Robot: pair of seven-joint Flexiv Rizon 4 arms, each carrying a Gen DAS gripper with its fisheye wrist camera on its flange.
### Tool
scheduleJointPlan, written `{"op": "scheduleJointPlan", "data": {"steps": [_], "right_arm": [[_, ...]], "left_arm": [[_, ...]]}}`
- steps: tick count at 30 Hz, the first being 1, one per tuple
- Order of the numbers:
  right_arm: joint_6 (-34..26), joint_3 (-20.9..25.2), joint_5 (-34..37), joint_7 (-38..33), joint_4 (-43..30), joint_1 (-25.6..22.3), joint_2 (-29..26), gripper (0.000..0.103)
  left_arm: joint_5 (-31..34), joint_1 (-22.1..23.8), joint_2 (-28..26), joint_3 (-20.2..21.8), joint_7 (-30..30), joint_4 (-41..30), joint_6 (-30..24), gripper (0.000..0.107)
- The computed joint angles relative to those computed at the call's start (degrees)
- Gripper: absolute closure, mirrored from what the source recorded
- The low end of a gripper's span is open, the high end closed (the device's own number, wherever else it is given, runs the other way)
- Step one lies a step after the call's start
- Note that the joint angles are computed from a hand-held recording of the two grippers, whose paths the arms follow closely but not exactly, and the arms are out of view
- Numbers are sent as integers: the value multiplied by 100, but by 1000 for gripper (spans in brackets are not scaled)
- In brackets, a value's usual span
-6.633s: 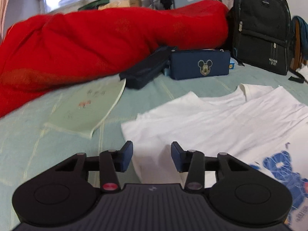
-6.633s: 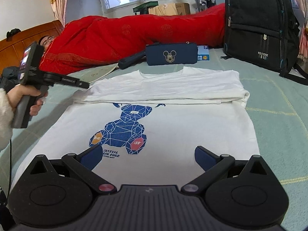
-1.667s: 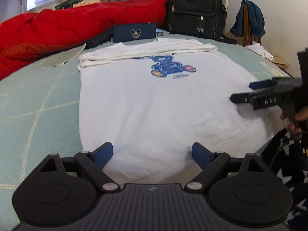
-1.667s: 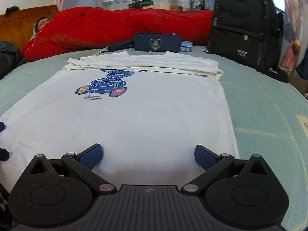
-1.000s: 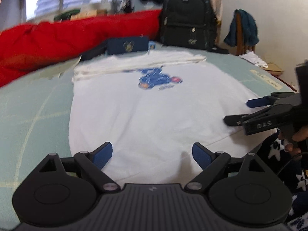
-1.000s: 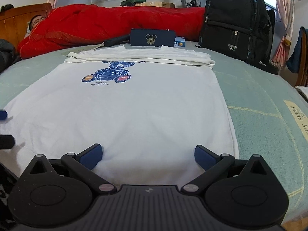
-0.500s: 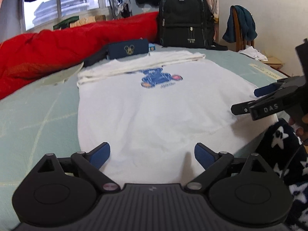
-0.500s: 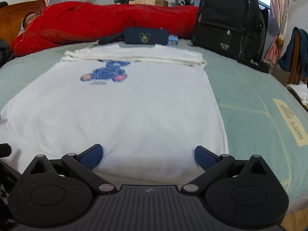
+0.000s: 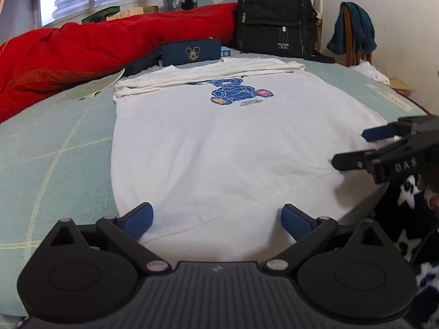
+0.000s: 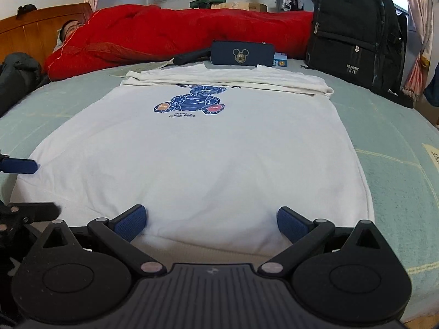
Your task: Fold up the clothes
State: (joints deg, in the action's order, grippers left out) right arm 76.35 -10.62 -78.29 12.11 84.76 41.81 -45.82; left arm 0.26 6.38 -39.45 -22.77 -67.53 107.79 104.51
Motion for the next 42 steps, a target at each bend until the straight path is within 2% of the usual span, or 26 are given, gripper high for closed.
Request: {"op": "scheduleJointPlan", "data": {"steps": [3, 7, 12, 13, 17, 18, 20, 21, 22, 23, 26, 27, 28, 29, 31, 33, 37, 39, 42], "right_arm": [[-97, 29, 119, -86, -37, 25, -25, 0], [-10, -37, -30, 73, 4, 26, 0, 0], [120, -71, -344, 333, 29, -31, 24, 0], [151, -76, -461, 430, 37, -50, 34, 0], [290, -7, -1074, 876, 21, -217, 57, 0], [315, 30, -1231, 991, 0, -271, 52, 0], [312, 112, -1523, 1208, -45, -369, 40, 0], [269, 164, -1617, 1272, -60, -404, 35, 0], [202, 223, -1661, 1278, -68, -432, 30, 0], [130, 290, -1666, 1243, -71, -458, 25, 0], [5, 463, -1621, 1109, -77, -541, 17, 0], [-4, 505, -1556, 1031, -74, -562, 18, 0], [-10, 534, -1473, 941, -67, -574, 22, 0], [-14, 551, -1383, 840, -53, -578, 31, 0], [-37, 568, -1175, 576, 10, -561, 75, 0], [-123, 572, -921, 267, 133, -512, 163, 0], [-534, 494, -831, -39, 506, -338, 472, 0], [-701, 498, -966, -165, 637, -311, 602, 0], [-888, 569, -1154, -528, 681, -328, 689, 0]], "left_arm": [[141, 71, 36, -129, 144, -30, 4, 7], [118, -132, -94, -56, 302, -459, -38, 7], [-220, -93, -513, -290, 458, -1191, -521, 7], [-405, -207, -545, -140, 401, -1312, -664, 7], [-1126, -972, -529, 1026, -148, -1590, -1031, 7], [-1091, -961, -525, 1090, -322, -1613, -1073, 7], [-1272, -870, -444, 983, -229, -1535, -1060, 7], [-1290, -953, -402, 1101, -274, -1540, -1034, 7], [-1270, -928, -381, 1063, -255, -1525, -956, 7], [-1220, -772, -375, 839, -176, -1478, -842, 7], [-976, 9, -453, -257, 209, -1285, -754, 7], [-918, 114, -478, -421, 308, -1253, -825, 7], [-933, 72, -472, -398, 397, -1241, -906, 7], [-914, -84, -451, -189, 419, -1261, -1006, 7], [-731, -521, -420, 457, 257, -1384, -1222, 7], [-881, -616, -437, 565, 578, -1270, -955, 7], [-1031, -936, -205, 1056, 376, -1129, -896, 7], [-836, -753, -126, 845, 577, -950, -680, 7], [-102, -62, -72, 0, 1263, -528, -264, 7]]}}
